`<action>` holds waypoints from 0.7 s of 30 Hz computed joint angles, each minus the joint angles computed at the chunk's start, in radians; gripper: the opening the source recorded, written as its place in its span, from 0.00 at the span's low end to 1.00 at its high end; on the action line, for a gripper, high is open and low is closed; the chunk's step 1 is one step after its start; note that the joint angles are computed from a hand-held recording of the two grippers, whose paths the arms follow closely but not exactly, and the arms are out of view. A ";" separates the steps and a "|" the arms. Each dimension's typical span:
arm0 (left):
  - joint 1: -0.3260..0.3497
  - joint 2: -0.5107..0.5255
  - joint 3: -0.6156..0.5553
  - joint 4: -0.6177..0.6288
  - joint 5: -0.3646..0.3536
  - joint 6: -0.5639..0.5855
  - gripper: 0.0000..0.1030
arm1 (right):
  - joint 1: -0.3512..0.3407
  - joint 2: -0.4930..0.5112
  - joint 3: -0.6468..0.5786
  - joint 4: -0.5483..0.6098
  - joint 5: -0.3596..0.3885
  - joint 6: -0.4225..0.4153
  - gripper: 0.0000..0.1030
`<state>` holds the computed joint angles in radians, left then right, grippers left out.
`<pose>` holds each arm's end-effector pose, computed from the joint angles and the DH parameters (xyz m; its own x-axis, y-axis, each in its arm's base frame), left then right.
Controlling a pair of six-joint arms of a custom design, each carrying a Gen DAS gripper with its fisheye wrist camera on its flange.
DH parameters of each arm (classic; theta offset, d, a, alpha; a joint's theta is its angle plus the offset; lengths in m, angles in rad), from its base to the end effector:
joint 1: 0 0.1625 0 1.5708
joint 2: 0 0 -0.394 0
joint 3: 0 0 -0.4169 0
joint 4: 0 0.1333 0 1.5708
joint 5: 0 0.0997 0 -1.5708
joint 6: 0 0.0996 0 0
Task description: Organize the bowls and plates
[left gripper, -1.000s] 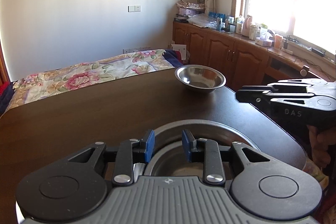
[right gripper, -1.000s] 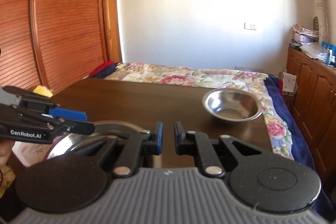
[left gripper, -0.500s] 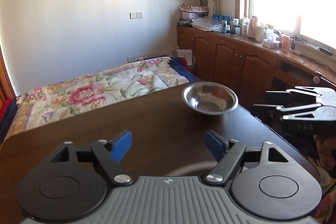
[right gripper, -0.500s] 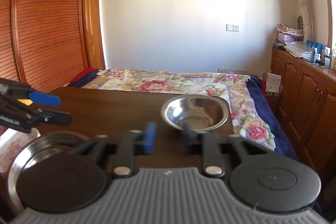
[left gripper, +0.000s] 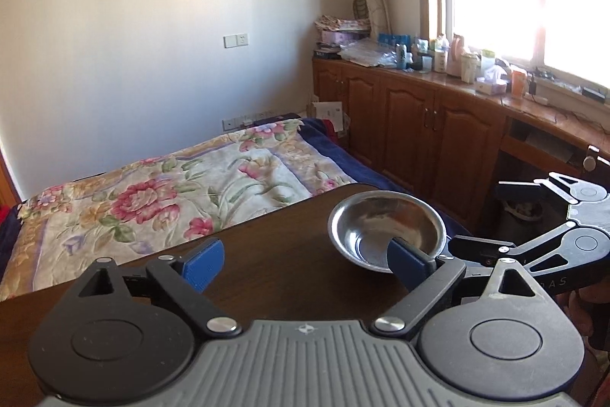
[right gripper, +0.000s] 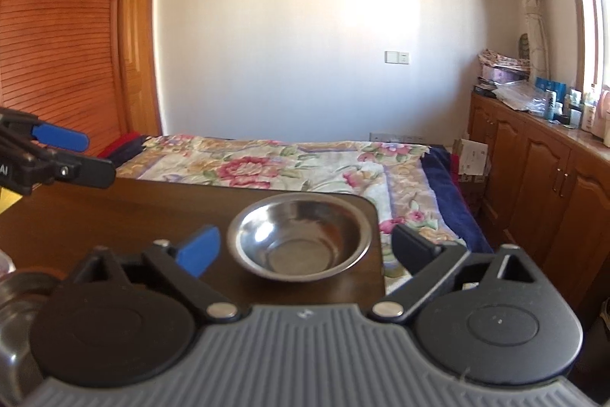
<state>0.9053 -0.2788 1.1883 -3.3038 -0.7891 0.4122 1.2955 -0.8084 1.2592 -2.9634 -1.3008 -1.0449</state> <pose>-0.3058 -0.7191 -0.0330 -0.6357 0.2433 -0.7326 0.7360 0.4771 -0.4803 -0.0592 -0.7976 0.2899 -0.6333 -0.4624 0.6206 -0.7726 0.3313 -0.5416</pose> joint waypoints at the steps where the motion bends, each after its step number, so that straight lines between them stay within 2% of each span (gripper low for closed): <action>1: 0.004 0.011 -0.021 0.014 0.000 0.001 0.92 | 0.000 0.007 -0.008 0.000 -0.002 -0.002 1.00; 6: 0.032 0.042 -0.108 0.143 -0.056 -0.047 0.90 | -0.001 0.038 -0.042 -0.008 -0.016 0.030 1.00; 14: 0.057 0.106 -0.252 0.301 -0.064 -0.086 0.67 | -0.003 0.074 -0.122 0.077 -0.031 0.078 0.99; 17: 0.066 0.121 -0.293 0.352 -0.079 -0.094 0.60 | 0.000 0.086 -0.155 0.116 -0.053 0.063 0.82; 20: 0.075 0.143 -0.336 0.384 -0.091 -0.092 0.56 | -0.001 0.095 -0.187 0.167 -0.053 0.066 0.76; 21: 0.077 0.150 -0.348 0.391 -0.092 -0.095 0.55 | -0.001 0.099 -0.196 0.179 -0.057 0.069 0.71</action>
<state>0.9820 -0.1285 0.8402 -2.9125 -0.8813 0.3173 1.2950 -0.7096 1.0627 -2.7844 -1.3575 -0.9762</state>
